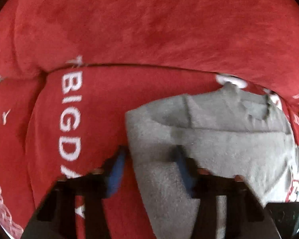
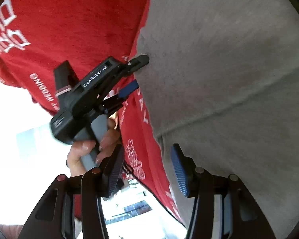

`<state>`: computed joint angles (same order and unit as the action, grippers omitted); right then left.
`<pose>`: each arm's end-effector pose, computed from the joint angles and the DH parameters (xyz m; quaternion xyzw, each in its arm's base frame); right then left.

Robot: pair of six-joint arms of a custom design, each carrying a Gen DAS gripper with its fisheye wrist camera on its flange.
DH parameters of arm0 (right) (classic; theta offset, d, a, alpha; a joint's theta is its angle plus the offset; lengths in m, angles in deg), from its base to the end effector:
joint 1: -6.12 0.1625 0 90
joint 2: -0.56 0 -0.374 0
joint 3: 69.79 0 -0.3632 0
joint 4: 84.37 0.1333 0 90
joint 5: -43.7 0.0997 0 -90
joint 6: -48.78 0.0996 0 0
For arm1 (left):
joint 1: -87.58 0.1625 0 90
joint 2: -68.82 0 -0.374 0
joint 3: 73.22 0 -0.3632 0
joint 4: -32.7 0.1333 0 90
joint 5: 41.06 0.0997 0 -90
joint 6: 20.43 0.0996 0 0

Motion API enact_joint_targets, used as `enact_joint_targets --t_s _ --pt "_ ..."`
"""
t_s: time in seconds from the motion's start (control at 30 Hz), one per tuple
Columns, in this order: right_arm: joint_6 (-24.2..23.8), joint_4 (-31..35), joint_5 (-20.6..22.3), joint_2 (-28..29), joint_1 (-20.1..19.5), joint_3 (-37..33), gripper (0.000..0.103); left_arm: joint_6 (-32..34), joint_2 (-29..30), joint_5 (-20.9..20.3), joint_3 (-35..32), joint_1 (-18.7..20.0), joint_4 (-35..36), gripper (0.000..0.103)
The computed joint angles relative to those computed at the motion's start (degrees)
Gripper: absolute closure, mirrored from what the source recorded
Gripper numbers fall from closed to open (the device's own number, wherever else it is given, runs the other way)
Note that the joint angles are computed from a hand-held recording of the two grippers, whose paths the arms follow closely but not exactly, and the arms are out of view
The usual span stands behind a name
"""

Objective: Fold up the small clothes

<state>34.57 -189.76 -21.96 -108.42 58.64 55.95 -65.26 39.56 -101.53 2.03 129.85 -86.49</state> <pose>-0.0586 -0.3629 0.3183 0.1996 0.9569 -0.0814 0.1948 -0.3576 -0.5715 -0.0277 0.0614 0.9554 -0.0846 0.2763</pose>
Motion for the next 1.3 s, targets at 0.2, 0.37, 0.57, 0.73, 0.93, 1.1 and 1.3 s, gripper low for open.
enact_joint_targets --t_s 0.2,0.37,0.57,0.73,0.93,1.1,1.3 --pt "7.1 -9.5 -1.2 2.8 2.4 2.1 0.096 2.6 -2.4 -1.2 2.8 0.9 -3.5 0.089" --pt "5.8 -9.3 -1.9 4.7 5.5 1.5 0.096 3.6 -5.6 0.6 6.6 1.9 -4.6 0.088" --pt "4.9 -9.3 -6.3 6.3 7.0 2.7 0.095 -0.9 -7.7 4.8 7.0 -0.5 2.4 0.088" --pt "1.9 -0.8 -10.9 2.8 8.4 -3.0 0.071 -6.2 -9.4 4.0 8.3 -2.7 4.6 0.031" --pt "0.9 -1.3 -15.3 -3.7 2.7 -9.4 0.049 -11.8 -9.1 5.3 10.2 -7.5 3.3 0.012" --pt "3.7 -6.8 -18.0 -5.9 -7.8 -16.3 0.049 -13.0 -4.3 6.7 6.0 -10.5 6.7 0.012" --pt "5.9 -8.5 -19.1 -1.7 -13.9 -23.4 0.094 -16.0 0.3 5.1 1.4 -12.8 10.9 0.012"
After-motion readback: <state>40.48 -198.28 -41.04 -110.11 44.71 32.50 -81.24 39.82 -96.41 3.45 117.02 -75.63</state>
